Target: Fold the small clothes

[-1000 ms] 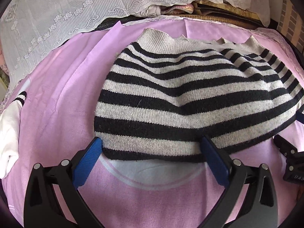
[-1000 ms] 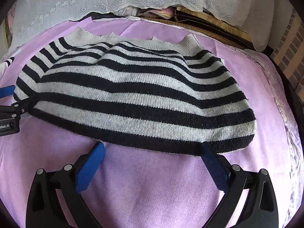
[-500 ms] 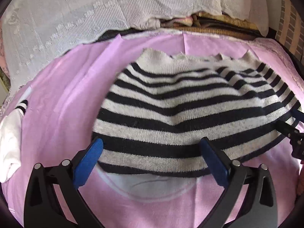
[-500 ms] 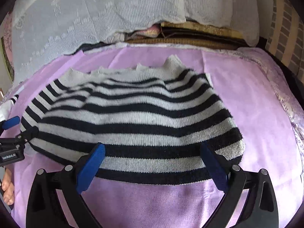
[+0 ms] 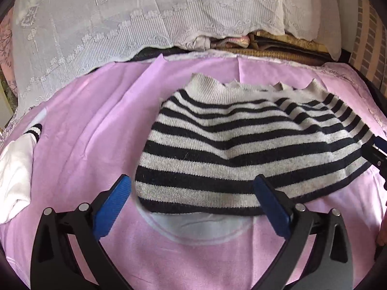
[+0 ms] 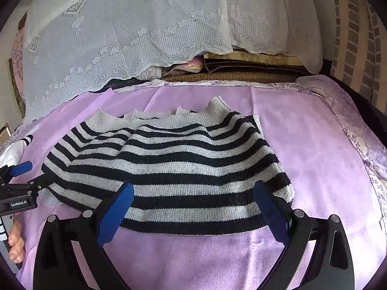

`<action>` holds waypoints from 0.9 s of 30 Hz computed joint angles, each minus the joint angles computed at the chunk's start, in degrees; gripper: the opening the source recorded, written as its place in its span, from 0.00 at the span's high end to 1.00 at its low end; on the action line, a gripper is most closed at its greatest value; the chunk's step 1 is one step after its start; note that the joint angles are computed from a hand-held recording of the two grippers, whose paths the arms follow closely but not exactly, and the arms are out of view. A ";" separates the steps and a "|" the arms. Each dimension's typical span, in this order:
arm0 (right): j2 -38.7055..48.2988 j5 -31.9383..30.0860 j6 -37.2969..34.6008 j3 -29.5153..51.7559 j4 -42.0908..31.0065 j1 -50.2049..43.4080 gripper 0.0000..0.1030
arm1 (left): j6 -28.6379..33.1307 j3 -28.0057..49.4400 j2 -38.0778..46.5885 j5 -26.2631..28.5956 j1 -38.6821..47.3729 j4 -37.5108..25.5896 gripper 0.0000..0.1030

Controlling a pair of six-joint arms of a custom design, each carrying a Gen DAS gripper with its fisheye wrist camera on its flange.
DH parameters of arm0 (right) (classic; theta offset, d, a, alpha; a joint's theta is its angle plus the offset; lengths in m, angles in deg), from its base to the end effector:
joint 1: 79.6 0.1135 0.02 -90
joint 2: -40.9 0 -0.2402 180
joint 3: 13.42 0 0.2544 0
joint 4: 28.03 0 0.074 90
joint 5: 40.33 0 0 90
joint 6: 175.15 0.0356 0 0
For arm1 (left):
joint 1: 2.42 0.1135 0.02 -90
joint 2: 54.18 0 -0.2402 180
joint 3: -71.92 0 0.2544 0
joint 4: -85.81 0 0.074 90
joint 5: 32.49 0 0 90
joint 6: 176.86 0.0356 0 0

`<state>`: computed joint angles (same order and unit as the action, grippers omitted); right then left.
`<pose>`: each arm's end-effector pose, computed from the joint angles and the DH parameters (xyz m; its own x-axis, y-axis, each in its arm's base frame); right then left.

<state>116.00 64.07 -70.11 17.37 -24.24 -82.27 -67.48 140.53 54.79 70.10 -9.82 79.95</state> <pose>0.2221 -0.0192 0.0974 -0.5661 0.2780 -0.7761 0.3944 0.9180 0.0412 0.3631 -0.0550 0.0974 -0.5841 0.4024 -0.7049 0.4972 0.8638 0.0811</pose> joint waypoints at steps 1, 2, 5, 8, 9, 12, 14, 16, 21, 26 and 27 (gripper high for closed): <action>4.90 -1.06 -0.23 3.04 -1.40 -0.65 0.04 | 0.13 4.24 3.33 -1.35 -0.52 -4.63 0.04; 9.37 -2.08 -0.24 6.64 -4.79 -1.11 0.03 | 0.00 8.45 6.52 -1.39 -0.60 -9.18 0.04; 11.67 0.74 -0.29 8.34 -6.03 0.92 0.03 | -1.13 12.23 8.35 3.40 1.51 -14.05 0.04; 10.32 -0.06 0.03 6.76 -4.42 0.46 0.03 | -1.39 10.49 7.35 3.57 1.68 -12.62 0.04; 9.19 0.07 0.38 5.63 -3.35 0.39 0.03 | -1.34 8.68 6.08 3.21 1.65 -10.69 0.04; 2.71 2.73 1.84 0.50 0.23 1.29 0.03 | -1.47 1.70 0.85 3.61 1.96 -2.56 0.04; 1.36 2.98 1.85 -0.28 0.78 1.24 0.03 | -1.45 -1.22 -1.04 3.58 1.82 1.58 0.04; 5.39 0.63 1.30 2.82 -1.72 0.14 0.03 | -0.18 0.24 0.60 0.48 0.12 0.23 0.04; 11.04 3.62 0.86 7.62 -6.32 2.57 0.03 | 0.50 5.57 5.26 -2.41 -1.37 -5.58 0.04; 6.01 2.16 1.62 3.34 -2.60 1.15 0.03 | 0.51 1.78 2.32 -1.19 -0.63 -1.38 0.04; 4.05 2.37 2.09 1.81 -1.37 0.95 0.03 | 0.58 -0.32 0.68 -0.33 -0.40 0.93 0.04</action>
